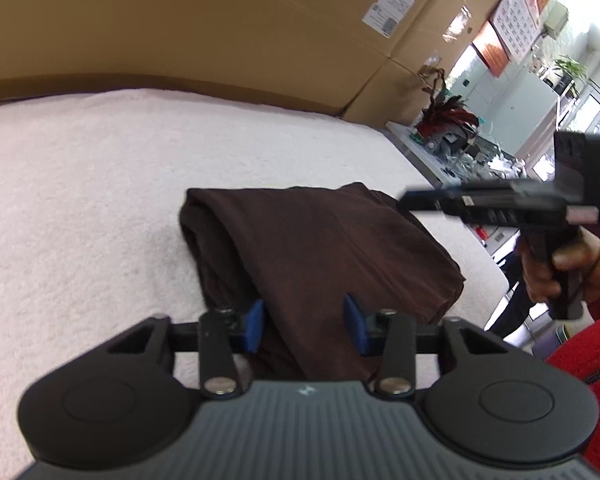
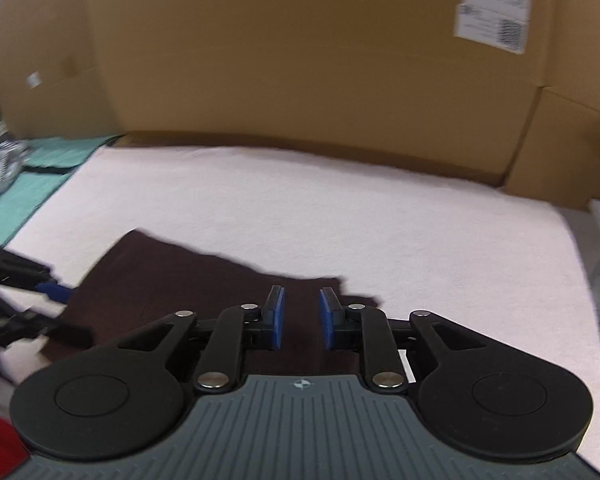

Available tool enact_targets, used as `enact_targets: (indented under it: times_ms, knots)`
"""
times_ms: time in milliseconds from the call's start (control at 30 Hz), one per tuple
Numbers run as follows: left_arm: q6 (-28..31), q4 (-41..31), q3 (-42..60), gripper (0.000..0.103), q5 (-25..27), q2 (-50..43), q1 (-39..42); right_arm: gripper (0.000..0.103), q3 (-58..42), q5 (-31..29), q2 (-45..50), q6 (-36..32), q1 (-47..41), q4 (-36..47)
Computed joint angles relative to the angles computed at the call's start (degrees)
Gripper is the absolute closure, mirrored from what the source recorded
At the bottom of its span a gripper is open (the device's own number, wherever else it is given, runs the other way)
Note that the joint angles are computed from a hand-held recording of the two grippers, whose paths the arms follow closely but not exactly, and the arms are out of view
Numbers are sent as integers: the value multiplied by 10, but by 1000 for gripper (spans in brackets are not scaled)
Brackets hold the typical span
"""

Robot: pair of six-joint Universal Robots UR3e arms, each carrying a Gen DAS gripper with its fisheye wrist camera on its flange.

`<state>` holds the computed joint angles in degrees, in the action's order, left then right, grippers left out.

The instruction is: Fold clothes

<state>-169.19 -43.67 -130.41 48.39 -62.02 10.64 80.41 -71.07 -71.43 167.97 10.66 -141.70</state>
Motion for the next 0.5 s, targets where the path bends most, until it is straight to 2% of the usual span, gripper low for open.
enact_targets:
  times_ms: [33,100,233,300,333,400,500]
  knots:
    - [7,-7,-4,80,5,6,7,83,4,-1,-7,-14,3,27]
    - [37,-44,-10,77,-3,23,30,86,19,-14,-21,-39,10,65]
    - [103,-135,6,78,-12,68,57,87,124,-26,-84,-54,4,7]
    - [113,-167,17,86,-25,102,74,87,106,-57,-83,-54,21,16]
    - [117,-178,19,86,-40,121,86,87,100,-59,-85,-45,25,13]
    - [105,-147,16,84,-66,135,88,87,106,-33,-97,-28,21,-3]
    - [42,-3,30,83,-22,25,-19,87,87,-14,-78,-34,39,5]
